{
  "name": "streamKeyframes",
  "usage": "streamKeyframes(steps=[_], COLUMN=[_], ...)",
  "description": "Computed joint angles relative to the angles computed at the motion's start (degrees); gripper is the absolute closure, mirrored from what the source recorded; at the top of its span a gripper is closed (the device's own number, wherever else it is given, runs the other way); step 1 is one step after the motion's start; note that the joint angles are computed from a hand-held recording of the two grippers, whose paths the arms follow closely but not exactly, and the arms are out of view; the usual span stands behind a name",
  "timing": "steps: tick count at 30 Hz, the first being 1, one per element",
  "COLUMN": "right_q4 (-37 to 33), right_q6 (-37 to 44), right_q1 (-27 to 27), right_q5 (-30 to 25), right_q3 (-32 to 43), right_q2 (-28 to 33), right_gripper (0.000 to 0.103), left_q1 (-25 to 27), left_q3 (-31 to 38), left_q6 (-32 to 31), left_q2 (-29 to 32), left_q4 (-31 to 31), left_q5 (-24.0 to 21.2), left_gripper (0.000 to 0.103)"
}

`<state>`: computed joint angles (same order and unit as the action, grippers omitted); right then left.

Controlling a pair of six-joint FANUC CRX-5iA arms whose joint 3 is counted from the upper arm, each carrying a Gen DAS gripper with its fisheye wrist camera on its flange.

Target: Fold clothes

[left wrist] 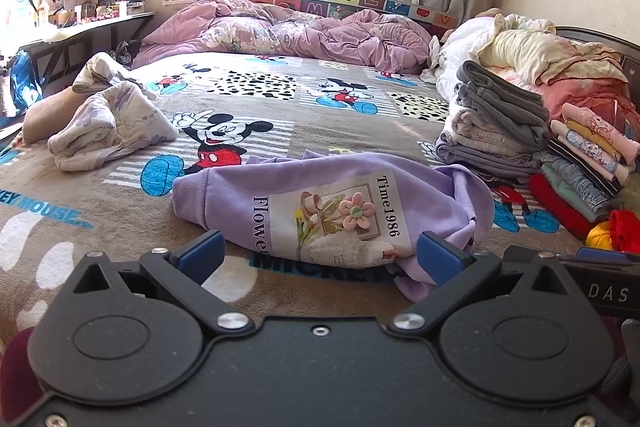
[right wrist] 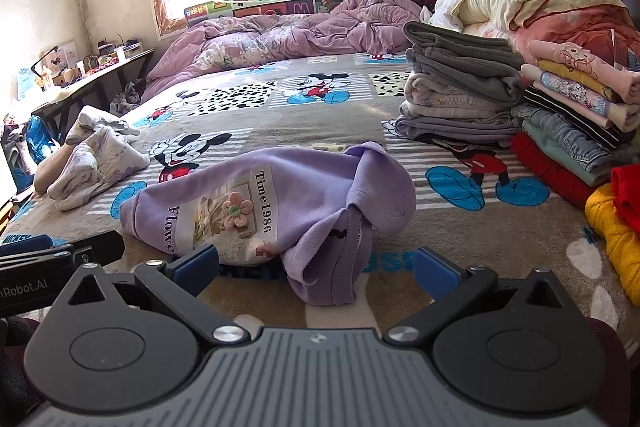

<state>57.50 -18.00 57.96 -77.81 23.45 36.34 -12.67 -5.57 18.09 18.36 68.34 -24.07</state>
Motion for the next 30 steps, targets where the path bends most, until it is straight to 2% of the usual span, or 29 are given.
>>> streamKeyframes(steps=[5, 11, 20, 30], right_q4=[-1.1, -2.1, -3.8, -2.6], right_q6=[-0.3, -1.5, -2.2, -8.3], right_q1=[-0.8, -2.4, -4.3, -5.6], right_q5=[1.1, 2.9, 6.6, 13.4], right_q3=[-0.8, -2.3, -4.1, -11.2], right_q2=[-0.1, -0.1, 0.0, -2.8], right_gripper=[0.000, 0.000, 0.000, 0.000], left_q1=[-0.3, 0.1, -0.1, -1.0], left_q3=[1.3, 4.5, 6.4, 9.4], left_q6=[1.2, 6.1, 9.7, 14.4], left_q2=[1.5, 4.2, 6.4, 8.2], left_q4=[-1.1, -7.7, -12.1, -20.1], left_q5=[-0.1, -1.1, -0.4, -0.6], left_gripper=[0.000, 0.000, 0.000, 0.000])
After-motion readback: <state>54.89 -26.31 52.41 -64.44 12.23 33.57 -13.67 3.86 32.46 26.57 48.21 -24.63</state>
